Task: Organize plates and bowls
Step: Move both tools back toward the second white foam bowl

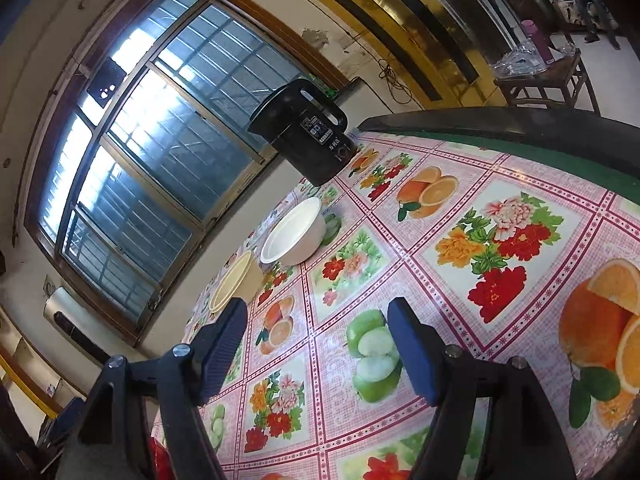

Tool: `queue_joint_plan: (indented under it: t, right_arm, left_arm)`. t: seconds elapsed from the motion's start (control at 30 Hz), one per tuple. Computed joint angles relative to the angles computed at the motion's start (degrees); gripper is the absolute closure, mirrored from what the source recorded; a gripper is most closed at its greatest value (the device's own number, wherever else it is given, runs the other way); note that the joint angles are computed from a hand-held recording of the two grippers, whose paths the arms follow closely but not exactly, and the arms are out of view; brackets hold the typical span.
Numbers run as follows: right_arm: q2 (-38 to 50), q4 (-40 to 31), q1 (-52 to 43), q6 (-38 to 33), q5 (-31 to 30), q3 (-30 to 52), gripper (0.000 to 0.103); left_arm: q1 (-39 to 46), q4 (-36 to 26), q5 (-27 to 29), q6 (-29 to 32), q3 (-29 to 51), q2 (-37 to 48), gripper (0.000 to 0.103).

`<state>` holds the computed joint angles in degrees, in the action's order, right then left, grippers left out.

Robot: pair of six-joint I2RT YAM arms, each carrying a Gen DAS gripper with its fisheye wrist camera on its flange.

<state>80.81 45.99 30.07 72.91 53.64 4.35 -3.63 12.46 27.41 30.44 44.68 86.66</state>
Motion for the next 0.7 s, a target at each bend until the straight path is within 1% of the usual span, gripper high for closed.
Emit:
queue_joint_plan:
  t: [0.03, 0.17, 0.43, 0.7]
  right_arm:
    - [0.82, 1.34, -0.70, -1.20, -0.94, 0.07, 0.028]
    - [2.04, 2.34, -1.92, -3.80, -3.11, 0.92, 0.028]
    - [1.09, 0.57, -1.59, -3.85, -2.81, 1.36, 0.028]
    - [0.94, -0.59, -3.42, -3.97, -5.34, 1.65, 0.028]
  left_arm:
    - [-0.23, -0.04, 0.06, -0.49, -0.31, -0.48, 0.000]
    - [-0.64, -0.16, 0.77, -1.28, 0.13, -0.18, 0.000]
    - [-1.28, -1.95, 1.64, -2.22, 1.60, 0.69, 0.000]
    - [-1.66, -3.21, 1.95, -1.87, 1.91, 1.13, 0.000]
